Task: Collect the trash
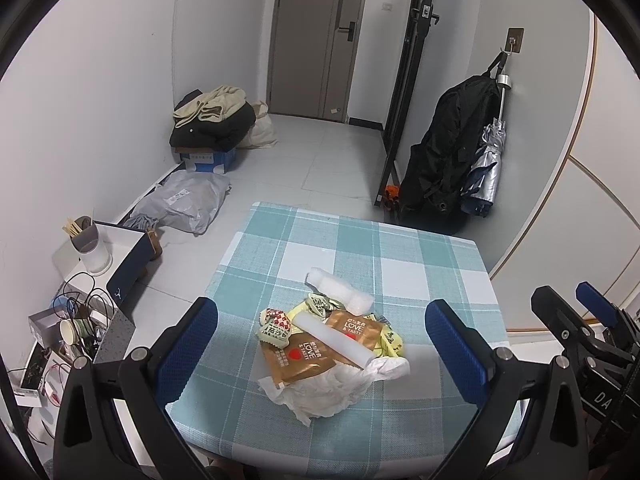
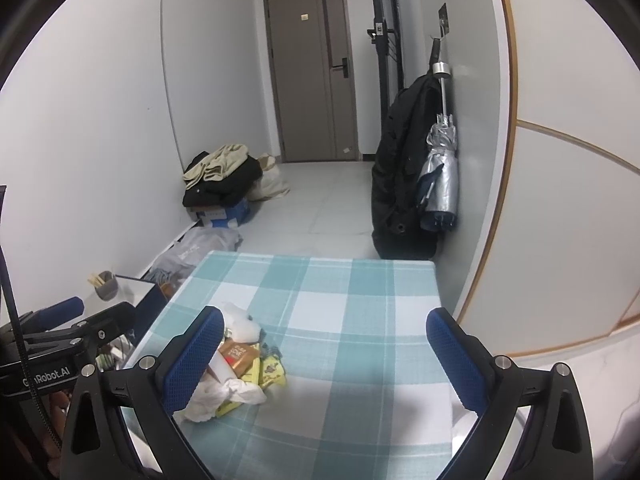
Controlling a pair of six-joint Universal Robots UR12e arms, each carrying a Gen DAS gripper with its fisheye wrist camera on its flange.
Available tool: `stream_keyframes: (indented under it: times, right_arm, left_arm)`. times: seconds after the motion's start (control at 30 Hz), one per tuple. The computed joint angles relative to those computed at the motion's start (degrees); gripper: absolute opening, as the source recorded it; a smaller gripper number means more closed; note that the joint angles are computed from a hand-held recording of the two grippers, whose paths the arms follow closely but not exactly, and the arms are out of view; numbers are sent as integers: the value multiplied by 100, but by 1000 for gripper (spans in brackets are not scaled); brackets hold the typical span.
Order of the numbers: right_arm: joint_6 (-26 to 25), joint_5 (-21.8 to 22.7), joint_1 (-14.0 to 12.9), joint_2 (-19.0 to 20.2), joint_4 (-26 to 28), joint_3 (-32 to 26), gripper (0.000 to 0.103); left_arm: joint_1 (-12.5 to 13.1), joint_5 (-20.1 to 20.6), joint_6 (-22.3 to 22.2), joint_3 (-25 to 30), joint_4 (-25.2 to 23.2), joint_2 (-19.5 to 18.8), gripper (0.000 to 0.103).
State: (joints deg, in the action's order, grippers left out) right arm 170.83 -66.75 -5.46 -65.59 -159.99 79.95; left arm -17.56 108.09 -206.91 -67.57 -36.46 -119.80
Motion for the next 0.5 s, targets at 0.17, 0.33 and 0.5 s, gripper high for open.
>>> stream_keyframes:
  times: [0.17,0.33,0.5]
  right_arm:
    - [25,-25,8,2,-78,10,102]
    - [-3,-22,11,11,-96,0,102]
    - [6,6,2,11,-163,9,102]
  left_arm:
    - [6,-10,-15,6,-19,-2,102]
    - [9,-16,-12,2,-4,1,102]
    - [15,-36,-19,-14,12,10,102]
